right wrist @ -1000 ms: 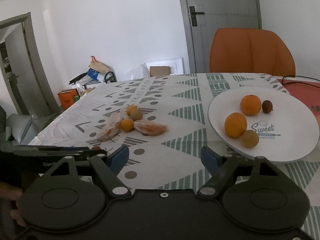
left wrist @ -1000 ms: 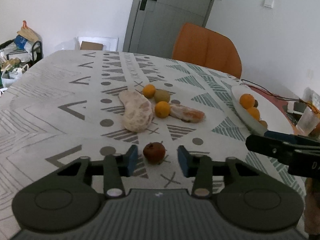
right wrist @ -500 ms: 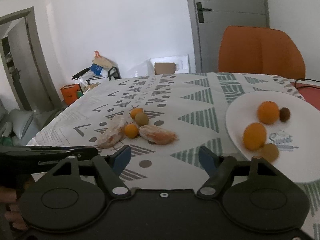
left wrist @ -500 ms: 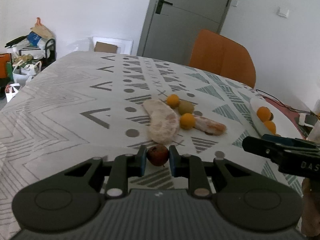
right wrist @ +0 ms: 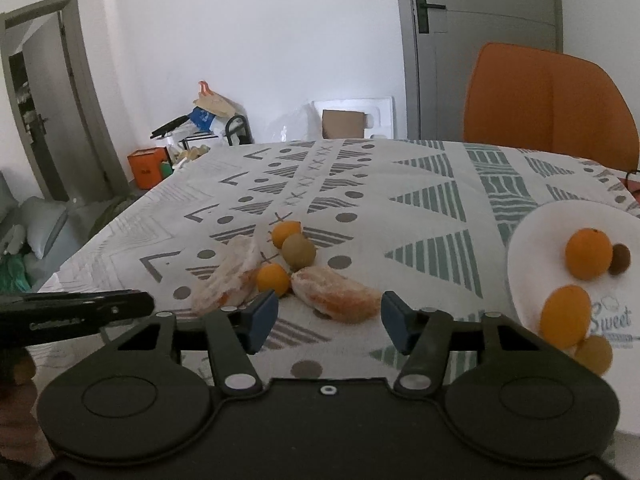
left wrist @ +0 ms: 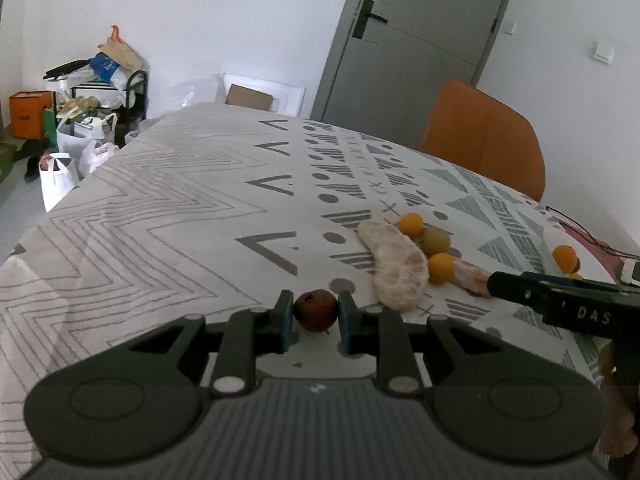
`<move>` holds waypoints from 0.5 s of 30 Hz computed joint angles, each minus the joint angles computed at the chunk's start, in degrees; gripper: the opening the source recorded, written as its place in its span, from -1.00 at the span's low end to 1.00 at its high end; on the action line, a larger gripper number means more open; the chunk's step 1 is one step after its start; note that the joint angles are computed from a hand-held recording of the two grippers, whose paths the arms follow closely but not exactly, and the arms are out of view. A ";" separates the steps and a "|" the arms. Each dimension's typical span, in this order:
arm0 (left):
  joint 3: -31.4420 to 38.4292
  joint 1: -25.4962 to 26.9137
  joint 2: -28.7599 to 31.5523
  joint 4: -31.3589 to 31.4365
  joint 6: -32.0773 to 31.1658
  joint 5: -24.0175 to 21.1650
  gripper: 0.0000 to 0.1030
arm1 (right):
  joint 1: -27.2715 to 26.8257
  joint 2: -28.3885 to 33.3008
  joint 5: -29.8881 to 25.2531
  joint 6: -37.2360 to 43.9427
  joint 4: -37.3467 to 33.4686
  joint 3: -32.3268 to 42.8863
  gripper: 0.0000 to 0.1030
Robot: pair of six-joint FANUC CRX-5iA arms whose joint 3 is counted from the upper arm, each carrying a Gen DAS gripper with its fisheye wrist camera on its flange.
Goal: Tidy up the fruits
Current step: 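Grasp the peeled pinkish citrus with the right gripper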
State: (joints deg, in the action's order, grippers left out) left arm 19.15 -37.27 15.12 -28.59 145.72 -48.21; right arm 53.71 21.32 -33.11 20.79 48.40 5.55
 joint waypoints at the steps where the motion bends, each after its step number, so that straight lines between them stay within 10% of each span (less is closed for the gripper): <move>1: -0.19 0.11 -0.12 -0.03 0.10 0.02 -0.57 | -0.09 0.39 -0.16 0.62 -0.46 0.59 0.10; 15: -1.39 0.75 -0.75 -0.72 1.60 0.96 -0.57 | -0.89 4.98 -2.72 10.23 -8.52 8.20 0.06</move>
State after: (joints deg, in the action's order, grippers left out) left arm 17.76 -36.52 14.37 -29.31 147.32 -47.25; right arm 52.82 26.30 -35.83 31.02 39.88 13.75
